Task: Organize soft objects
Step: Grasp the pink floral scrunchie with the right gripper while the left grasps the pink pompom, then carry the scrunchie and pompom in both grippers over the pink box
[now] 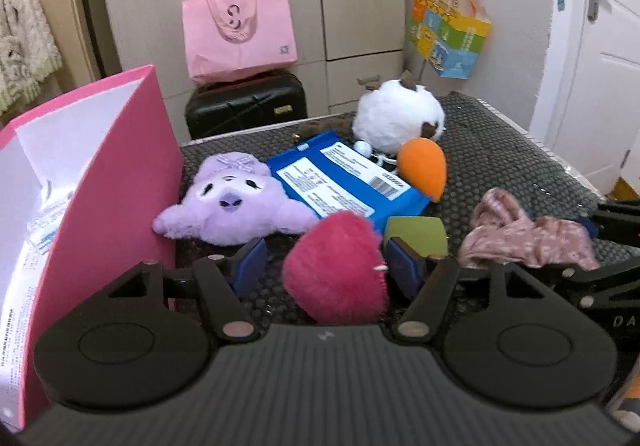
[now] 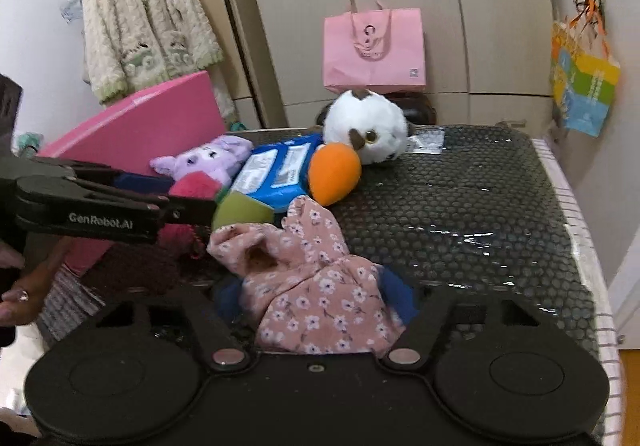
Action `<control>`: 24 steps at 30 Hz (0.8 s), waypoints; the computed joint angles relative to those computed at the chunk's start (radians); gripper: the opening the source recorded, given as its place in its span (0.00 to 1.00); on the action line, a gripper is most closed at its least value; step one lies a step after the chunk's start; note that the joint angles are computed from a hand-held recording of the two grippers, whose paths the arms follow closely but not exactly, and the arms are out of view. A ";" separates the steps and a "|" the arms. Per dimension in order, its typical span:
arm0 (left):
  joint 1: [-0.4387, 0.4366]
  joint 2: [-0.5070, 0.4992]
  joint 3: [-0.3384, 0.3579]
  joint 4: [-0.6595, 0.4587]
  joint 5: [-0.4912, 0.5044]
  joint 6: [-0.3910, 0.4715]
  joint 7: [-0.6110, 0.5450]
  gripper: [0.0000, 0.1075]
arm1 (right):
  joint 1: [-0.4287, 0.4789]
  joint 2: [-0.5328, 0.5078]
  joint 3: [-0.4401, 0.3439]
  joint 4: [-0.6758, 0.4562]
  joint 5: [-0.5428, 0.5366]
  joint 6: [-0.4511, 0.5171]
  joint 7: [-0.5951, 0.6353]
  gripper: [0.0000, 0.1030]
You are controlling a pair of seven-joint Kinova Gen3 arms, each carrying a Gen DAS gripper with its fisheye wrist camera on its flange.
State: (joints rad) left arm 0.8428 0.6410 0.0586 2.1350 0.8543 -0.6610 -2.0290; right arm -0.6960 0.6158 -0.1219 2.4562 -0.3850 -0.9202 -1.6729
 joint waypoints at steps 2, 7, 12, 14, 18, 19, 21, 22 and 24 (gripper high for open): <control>0.010 0.007 -0.005 -0.005 0.018 -0.007 -0.012 0.61 | -0.010 0.007 0.003 0.008 -0.001 -0.021 0.012 0.37; 0.003 0.007 0.008 0.002 -0.011 -0.014 0.004 0.37 | -0.043 0.019 -0.005 0.034 -0.030 -0.085 0.022 0.20; 0.005 -0.005 0.025 0.033 -0.032 -0.051 0.047 0.34 | -0.063 0.017 -0.015 0.052 -0.046 -0.127 0.019 0.19; 0.014 -0.009 0.029 0.053 -0.039 -0.084 0.075 0.34 | -0.072 0.013 -0.017 0.057 -0.059 -0.134 0.018 0.20; 0.035 -0.021 0.035 0.083 -0.025 -0.142 0.087 0.34 | -0.096 -0.009 -0.012 0.055 -0.112 -0.109 0.031 0.20; 0.033 -0.029 0.041 0.094 -0.031 -0.151 0.097 0.34 | -0.100 -0.019 -0.011 0.053 -0.125 -0.094 0.035 0.20; 0.038 -0.043 0.047 0.110 -0.029 -0.164 0.098 0.34 | -0.114 -0.034 -0.009 0.052 -0.156 -0.075 0.043 0.20; 0.040 -0.051 0.050 0.119 -0.027 -0.169 0.098 0.34 | -0.121 -0.043 -0.007 0.051 -0.176 -0.061 0.047 0.20; 0.045 -0.073 0.056 0.135 -0.016 -0.167 0.088 0.34 | -0.136 -0.061 -0.004 0.047 -0.211 -0.033 0.057 0.20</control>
State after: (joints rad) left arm 0.8875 0.5681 0.1141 2.2701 0.8387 -0.8277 -1.9410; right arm -0.8320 0.5544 -0.1260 2.5030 -0.5961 -0.9531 -1.6154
